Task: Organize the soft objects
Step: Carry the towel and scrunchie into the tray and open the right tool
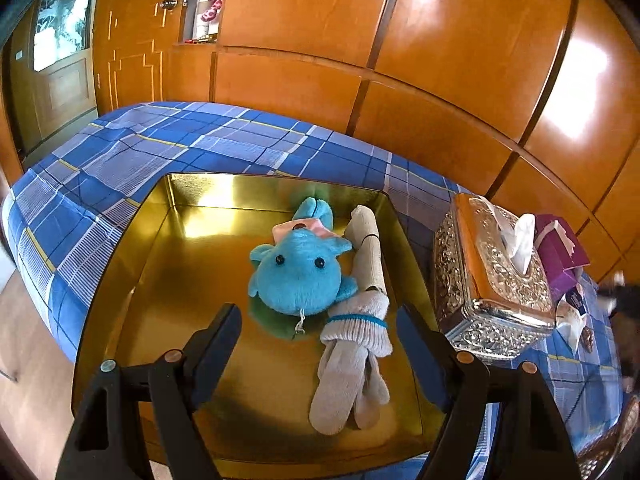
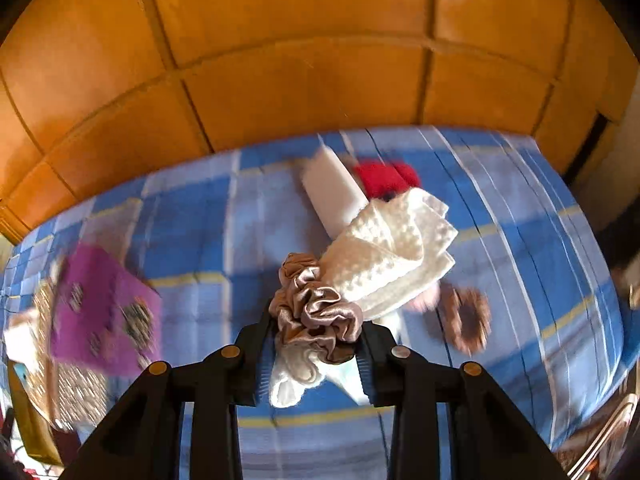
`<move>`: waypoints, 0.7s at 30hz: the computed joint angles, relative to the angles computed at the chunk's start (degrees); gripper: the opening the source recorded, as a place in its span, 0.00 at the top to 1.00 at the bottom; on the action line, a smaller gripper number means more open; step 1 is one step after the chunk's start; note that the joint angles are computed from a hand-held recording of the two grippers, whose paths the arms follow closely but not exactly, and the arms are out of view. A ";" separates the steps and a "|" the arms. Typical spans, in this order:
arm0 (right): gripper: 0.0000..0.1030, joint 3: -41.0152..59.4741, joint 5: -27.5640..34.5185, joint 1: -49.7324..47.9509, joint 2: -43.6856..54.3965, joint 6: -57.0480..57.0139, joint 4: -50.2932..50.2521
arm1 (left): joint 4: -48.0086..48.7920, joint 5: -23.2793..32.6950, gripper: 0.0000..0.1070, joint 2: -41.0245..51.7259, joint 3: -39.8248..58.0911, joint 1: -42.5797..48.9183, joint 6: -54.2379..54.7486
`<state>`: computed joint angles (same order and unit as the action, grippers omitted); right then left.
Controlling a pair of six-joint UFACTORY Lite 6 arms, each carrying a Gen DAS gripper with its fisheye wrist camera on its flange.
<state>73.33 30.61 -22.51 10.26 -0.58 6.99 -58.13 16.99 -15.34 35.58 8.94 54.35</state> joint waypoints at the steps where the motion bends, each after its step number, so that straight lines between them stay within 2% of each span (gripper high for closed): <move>1: 0.67 4.26 0.85 0.49 2.93 -0.68 0.58 | 0.52 0.03 0.25 -0.46 -0.36 -0.02 -0.19; 10: 0.67 38.25 10.96 11.12 22.17 4.19 -4.25 | 2.57 1.70 0.25 -3.65 -2.36 2.27 -0.51; 15: 0.67 55.37 16.89 17.99 30.57 1.21 -0.09 | 2.72 2.84 0.25 -4.89 -2.51 4.56 0.21; 18: 0.67 55.86 17.09 23.15 29.72 -3.05 3.19 | 2.73 3.09 0.25 -5.13 -2.44 6.00 0.68; 21: 0.67 50.40 15.70 28.35 25.87 -8.47 6.62 | 2.56 3.03 0.25 -4.85 -2.26 8.20 1.33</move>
